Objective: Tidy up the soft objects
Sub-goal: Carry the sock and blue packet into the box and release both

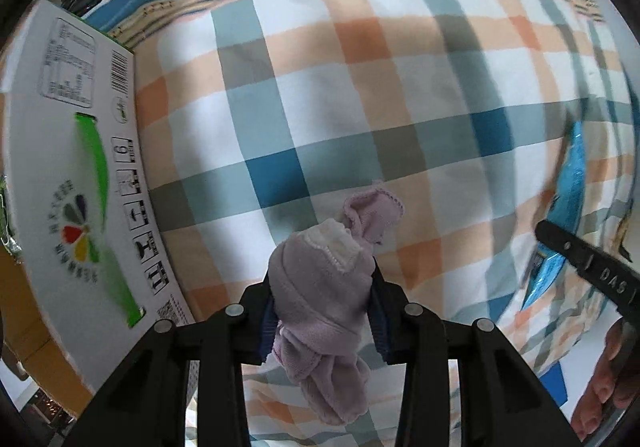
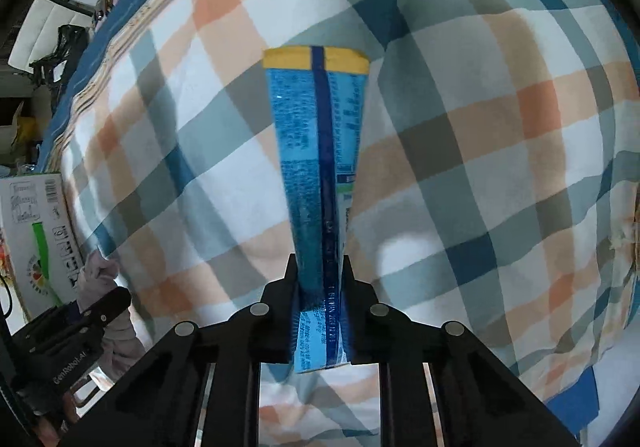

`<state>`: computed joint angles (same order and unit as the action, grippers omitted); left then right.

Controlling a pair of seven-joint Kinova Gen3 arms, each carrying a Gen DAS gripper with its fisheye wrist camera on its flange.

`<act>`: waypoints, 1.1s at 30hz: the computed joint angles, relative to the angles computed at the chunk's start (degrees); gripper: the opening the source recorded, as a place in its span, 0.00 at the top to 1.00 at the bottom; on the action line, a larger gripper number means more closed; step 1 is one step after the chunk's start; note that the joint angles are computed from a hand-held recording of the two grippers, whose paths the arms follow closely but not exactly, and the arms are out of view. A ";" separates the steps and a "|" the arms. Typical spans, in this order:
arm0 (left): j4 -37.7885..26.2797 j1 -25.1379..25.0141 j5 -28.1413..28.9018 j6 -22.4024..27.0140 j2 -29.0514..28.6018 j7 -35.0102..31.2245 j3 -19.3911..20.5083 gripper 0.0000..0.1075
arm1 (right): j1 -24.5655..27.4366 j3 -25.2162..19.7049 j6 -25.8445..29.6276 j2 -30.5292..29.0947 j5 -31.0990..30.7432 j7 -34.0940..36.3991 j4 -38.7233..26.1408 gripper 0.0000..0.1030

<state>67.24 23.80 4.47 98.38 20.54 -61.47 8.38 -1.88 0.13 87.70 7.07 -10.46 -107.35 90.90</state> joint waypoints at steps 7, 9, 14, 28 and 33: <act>-1.48 -2.00 2.93 0.51 -5.33 -0.56 0.23 0.68 | -1.24 -0.80 3.13 -4.44 -1.98 -0.32 -2.77 0.84; -1.95 -3.10 4.34 0.90 -7.75 -0.87 0.22 0.68 | -2.31 -1.54 4.46 -5.95 -2.67 -1.25 -4.52 0.84; -4.43 -5.65 5.57 2.73 -12.94 -2.24 -0.17 0.68 | -4.35 -2.32 8.74 -9.30 -5.01 -1.72 -9.99 0.84; -3.18 -22.86 5.46 9.80 -25.23 -17.88 -10.01 0.67 | -22.49 -12.77 8.64 -2.74 -7.61 -18.47 -30.13 0.84; -1.28 -30.12 4.85 10.42 -25.72 -26.76 -14.61 0.67 | -31.24 -14.12 5.79 3.26 -5.25 -26.60 -35.64 0.84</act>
<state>65.97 -6.31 9.32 108.80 -5.19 -88.24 -6.24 -33.12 -13.99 93.49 10.33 -15.70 -133.96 55.26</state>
